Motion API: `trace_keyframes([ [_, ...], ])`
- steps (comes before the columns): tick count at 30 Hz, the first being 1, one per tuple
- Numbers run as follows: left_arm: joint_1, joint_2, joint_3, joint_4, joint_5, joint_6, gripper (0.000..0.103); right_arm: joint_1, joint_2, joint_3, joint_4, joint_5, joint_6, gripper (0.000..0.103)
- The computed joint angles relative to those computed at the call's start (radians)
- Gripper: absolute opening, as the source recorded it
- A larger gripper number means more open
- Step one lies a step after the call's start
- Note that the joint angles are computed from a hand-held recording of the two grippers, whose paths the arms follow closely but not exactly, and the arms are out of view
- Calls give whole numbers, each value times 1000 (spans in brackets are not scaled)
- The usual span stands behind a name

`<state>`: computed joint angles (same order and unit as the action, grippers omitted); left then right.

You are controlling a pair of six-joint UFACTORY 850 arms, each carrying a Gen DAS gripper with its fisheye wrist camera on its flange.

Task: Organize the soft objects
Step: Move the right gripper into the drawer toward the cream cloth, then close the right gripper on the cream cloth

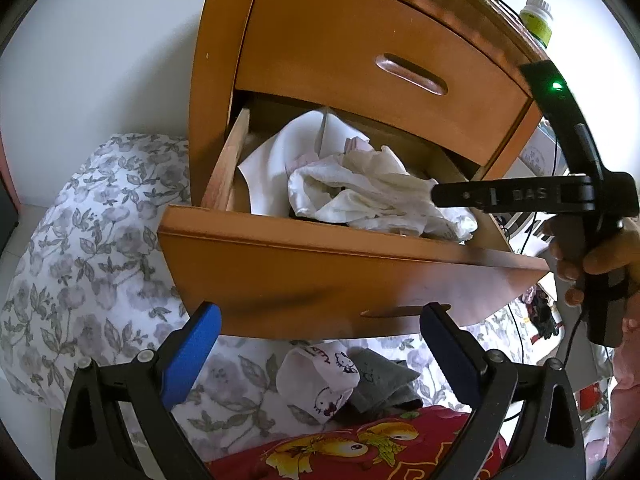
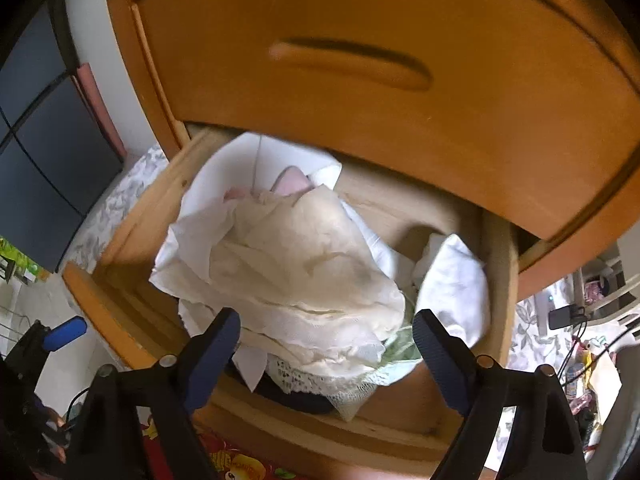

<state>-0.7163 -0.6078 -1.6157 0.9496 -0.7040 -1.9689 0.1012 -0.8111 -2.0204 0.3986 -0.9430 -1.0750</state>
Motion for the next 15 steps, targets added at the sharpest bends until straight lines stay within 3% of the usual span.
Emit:
trace_keyframes([
  [11,11,-5,5,-29,26,25,100,41,-27,13,-90,26,43,83],
  [13,12,-3,7,-32,27,26,100,41,-40,-4,-84,16,58,80],
  [15,14,-3,8,-36,29,27,100,40,-47,-16,-73,9,62,68],
])
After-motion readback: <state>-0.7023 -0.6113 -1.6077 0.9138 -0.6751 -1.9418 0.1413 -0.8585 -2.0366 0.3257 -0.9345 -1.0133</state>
